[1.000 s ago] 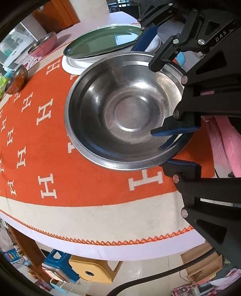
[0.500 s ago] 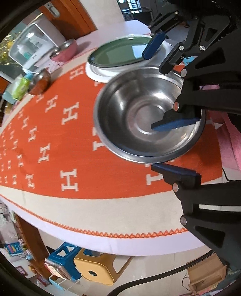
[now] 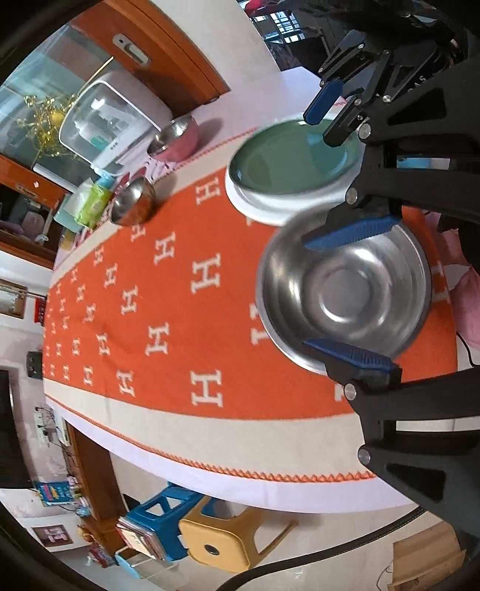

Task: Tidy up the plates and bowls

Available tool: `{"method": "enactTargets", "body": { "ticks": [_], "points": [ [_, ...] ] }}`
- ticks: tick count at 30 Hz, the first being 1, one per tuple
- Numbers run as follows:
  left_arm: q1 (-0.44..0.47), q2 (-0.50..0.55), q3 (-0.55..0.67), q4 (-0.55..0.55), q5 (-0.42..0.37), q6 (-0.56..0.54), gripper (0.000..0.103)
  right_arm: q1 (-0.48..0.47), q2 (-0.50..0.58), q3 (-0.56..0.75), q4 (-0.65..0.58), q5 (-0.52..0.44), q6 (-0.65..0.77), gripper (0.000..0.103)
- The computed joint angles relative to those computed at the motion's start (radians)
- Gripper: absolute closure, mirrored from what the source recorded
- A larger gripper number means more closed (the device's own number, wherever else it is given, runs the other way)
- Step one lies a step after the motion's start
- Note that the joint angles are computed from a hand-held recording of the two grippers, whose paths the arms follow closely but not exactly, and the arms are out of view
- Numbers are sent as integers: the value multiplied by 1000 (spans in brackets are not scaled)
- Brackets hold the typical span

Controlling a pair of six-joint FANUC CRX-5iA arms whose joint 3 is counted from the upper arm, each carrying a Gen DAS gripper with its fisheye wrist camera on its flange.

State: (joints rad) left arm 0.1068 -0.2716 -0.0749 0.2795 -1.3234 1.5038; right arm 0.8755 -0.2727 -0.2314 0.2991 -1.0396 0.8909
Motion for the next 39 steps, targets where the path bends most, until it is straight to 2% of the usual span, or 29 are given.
{"method": "enactTargets", "body": {
  "ticks": [3, 7, 10, 14, 21, 29, 32, 39],
  "points": [
    [-45, 11, 32, -15, 10, 36, 49, -29, -24, -11, 8, 4, -2, 58],
    [-114, 34, 75, -25, 33, 72, 48, -83, -49, -14, 7, 8, 22, 57],
    [-175, 70, 128, -50, 33, 110, 48, -129, -61, -10, -5, 13, 59, 52],
    [-253, 118, 195, -88, 38, 167, 42, -203, -73, 2, -33, 29, 131, 47],
    [-376, 215, 324, -157, 39, 275, 37, -333, -72, 38, -114, 45, 287, 46],
    [-483, 342, 497, -257, 15, 375, 36, -521, -14, 128, -255, 85, 541, 46],
    [-516, 398, 581, -299, -4, 408, 31, -586, 18, 169, -314, 103, 621, 45],
    [-562, 547, 810, -363, -92, 436, 24, -731, 114, 292, -487, 113, 771, 40]
  ]
}}
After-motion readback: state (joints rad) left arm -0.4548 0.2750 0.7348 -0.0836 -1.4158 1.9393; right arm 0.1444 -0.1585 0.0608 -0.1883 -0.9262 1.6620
